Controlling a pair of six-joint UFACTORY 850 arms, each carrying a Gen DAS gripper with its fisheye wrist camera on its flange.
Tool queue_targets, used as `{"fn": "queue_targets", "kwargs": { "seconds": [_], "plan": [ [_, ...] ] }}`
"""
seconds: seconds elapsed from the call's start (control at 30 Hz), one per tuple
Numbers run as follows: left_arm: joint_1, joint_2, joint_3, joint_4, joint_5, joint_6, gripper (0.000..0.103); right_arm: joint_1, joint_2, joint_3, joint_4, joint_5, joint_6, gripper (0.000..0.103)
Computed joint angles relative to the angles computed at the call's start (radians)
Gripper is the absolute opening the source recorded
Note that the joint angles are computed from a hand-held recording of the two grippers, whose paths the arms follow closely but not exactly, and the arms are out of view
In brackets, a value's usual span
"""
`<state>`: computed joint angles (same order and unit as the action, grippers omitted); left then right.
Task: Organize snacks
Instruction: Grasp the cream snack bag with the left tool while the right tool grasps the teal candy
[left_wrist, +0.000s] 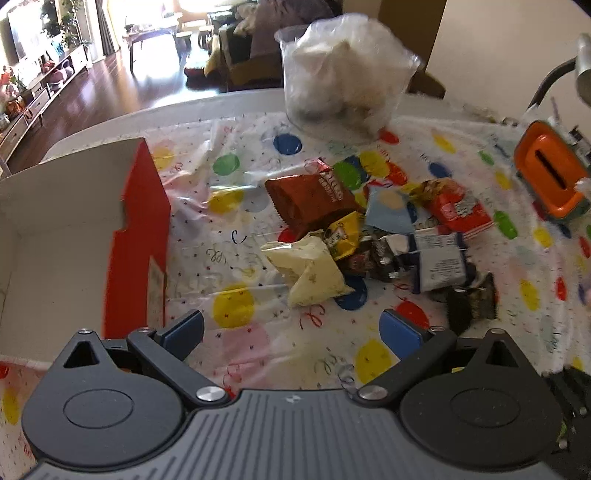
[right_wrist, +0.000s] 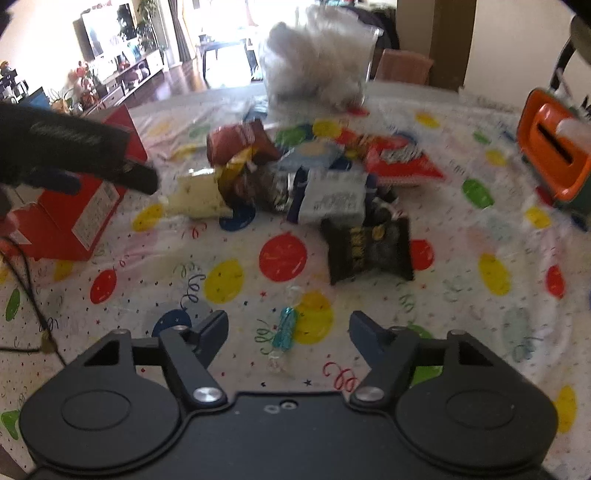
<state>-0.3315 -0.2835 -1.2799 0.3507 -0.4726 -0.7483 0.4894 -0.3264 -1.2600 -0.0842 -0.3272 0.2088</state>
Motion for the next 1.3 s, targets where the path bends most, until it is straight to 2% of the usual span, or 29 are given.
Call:
{"fn": "queue_targets", "kwargs": {
  "seconds": [0.1, 0.2, 0.3, 0.53, 0.6, 0.73, 0.9, 1.07, 1.2, 1.3],
  "plan": [
    [0.016, -0.068, -0.062, -0.061, -0.031, 0.052, 0.094, -0.006, -0.038, -0.035, 0.046, -0.028, -0.042, 0.063],
    [0.028, -0.121, -0.117, -0.121, -0.061, 0.096, 0.093, -0.009, -0.066, -0.063, 0.064, -0.053, -0.075, 0.056],
    [0.048, -0.174, -0.179, -0.225, -0.085, 0.163, 0.093, -0.01, -0.089, -0.089, 0.079, -0.072, -0.11, 0.054],
    [0.048, -0.268, -0.289, -0.228, -0.174, 0.17, 0.092, -0.007, -0.127, -0.133, 0.072, -0.118, -0.128, 0.045],
    [0.056, -0.289, -0.313, -0.251, -0.198, 0.173, 0.085, -0.008, -0.135, -0.14, 0.078, -0.13, -0.131, 0.043],
    [0.071, -0.313, -0.341, -0.29, -0.22, 0.183, 0.081, -0.01, -0.145, -0.152, 0.085, -0.142, -0.137, 0.036],
    [0.081, -0.327, -0.354, -0.338, -0.238, 0.21, 0.059, -0.006, -0.146, -0.152, 0.06, -0.137, -0.131, 0.027],
    [0.097, -0.323, -0.337, -0.378, -0.235, 0.216, 0.047, -0.013, -0.141, -0.145, 0.082, -0.13, -0.152, 0.018],
    [0.098, -0.309, -0.314, -0.369, -0.222, 0.209, 0.042, -0.023, -0.142, -0.145, 0.123, -0.128, -0.186, 0.012],
    [0.099, -0.299, -0.299, -0.353, -0.216, 0.19, 0.039, -0.034, -0.14, -0.141, 0.18, -0.126, -0.231, 0.012]
  ]
}}
